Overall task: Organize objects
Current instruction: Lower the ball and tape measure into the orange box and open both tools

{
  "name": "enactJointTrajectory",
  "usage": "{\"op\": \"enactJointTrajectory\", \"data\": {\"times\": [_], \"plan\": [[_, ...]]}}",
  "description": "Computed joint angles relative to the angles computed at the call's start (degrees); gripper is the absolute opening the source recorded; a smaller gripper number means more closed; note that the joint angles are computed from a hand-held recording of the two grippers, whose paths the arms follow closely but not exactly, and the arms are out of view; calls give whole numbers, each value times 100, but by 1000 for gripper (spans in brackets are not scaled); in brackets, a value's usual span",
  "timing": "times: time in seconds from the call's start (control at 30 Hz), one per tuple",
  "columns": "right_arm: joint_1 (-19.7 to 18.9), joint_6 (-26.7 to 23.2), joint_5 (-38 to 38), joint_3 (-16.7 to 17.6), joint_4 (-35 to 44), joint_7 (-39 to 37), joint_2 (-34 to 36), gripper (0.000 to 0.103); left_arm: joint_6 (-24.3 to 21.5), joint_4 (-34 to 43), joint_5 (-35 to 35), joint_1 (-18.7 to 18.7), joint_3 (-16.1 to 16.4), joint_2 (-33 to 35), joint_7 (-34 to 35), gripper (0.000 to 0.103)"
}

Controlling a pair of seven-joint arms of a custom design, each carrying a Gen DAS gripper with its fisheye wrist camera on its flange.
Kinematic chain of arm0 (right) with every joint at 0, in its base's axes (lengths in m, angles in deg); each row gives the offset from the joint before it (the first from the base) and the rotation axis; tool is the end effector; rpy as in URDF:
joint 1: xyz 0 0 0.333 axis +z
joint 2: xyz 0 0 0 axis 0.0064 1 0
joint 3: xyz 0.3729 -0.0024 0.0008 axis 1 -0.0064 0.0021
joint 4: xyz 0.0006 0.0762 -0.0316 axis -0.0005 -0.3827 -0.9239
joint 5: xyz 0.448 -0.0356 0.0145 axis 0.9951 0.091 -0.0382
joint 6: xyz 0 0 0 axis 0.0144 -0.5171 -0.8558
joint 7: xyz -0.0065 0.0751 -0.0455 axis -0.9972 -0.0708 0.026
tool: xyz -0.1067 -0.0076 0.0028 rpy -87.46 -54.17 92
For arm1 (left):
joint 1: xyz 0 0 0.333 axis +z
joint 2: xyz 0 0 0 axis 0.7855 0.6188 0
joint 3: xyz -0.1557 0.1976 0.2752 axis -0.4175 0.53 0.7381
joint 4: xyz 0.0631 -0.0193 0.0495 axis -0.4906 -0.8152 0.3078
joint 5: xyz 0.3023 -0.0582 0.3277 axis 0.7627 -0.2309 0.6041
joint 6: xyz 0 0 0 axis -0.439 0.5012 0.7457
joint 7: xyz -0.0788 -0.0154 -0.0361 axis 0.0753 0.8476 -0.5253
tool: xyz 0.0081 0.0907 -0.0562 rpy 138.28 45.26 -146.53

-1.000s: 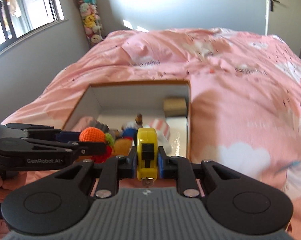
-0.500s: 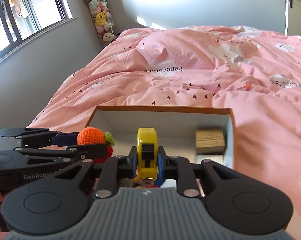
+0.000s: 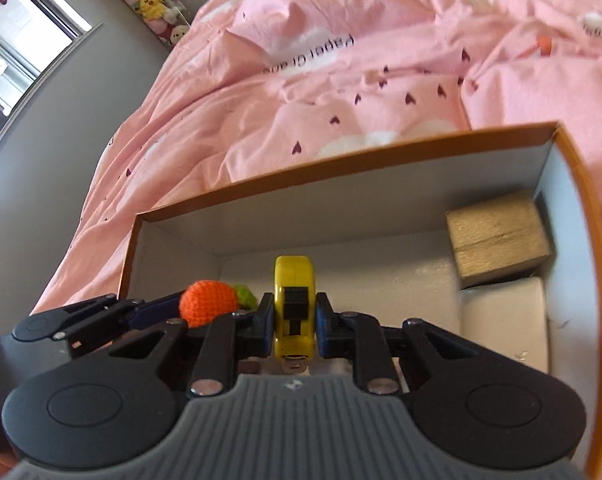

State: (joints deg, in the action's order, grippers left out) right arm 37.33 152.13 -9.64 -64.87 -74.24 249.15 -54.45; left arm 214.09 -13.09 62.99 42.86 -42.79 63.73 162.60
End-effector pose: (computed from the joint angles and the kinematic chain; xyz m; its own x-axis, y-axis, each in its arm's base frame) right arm 0.6567 0.5426 0.4402 -0.2157 -0.8478 -0.4846 -0.8008 0.4375 -0.4090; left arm 0.6948 -0.2812 0.4218 -0.7519 -0.6568 0.0578 -0.5669 0.5993 -0.5652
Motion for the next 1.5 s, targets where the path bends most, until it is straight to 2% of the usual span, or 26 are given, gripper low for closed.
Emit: {"op": "enactJointTrajectory", "data": {"times": [0.2,0.3,0.4,0.5,0.67,0.73,0.8,0.9,1.03,1.17,1.23,1.37,1.5], "plan": [[-125,-648,263,143,701,-427,456,21,29,144,794,-335,286,169,-505,47],[-202,-880,468,231,922,-693,603,21,-10,211,996,-368,304,227,-656,47],[-136,-1203,487,152,1112,-808,691,21,-31,284,1321,-492,424,293,-974,47],[-91,-1249,449,76,1082,-783,666,22,-103,335,1559,-552,470,342,-1195,48],[65,-1812,178,-87,1414,-875,776,31,-88,332,1770,-568,478,360,-1425,48],[98,-1987,92,-115,1505,-924,803,31,-55,315,1855,-592,501,352,-1524,50],[135,-2145,10,-144,1584,-957,824,31,9,266,1875,-576,478,321,-1553,57],[180,-2228,-116,-174,1607,-1008,804,31,119,172,1714,-453,348,247,-1391,63],[316,-2408,-395,-276,1650,-1022,735,31,347,-28,1324,-265,165,23,-1106,65],[505,-2360,-824,-384,1305,-823,388,32,765,-387,495,46,-163,-394,-512,68],[610,-2281,-1098,-428,1042,-614,149,34,948,-603,75,155,-274,-659,-122,72],[859,-2209,-1800,-491,518,6,-357,39,1496,-1151,-690,179,-333,-1233,515,73],[1159,-2533,-2663,-471,136,647,-776,44,1820,-1565,-1369,26,-178,-1735,684,74]]}}
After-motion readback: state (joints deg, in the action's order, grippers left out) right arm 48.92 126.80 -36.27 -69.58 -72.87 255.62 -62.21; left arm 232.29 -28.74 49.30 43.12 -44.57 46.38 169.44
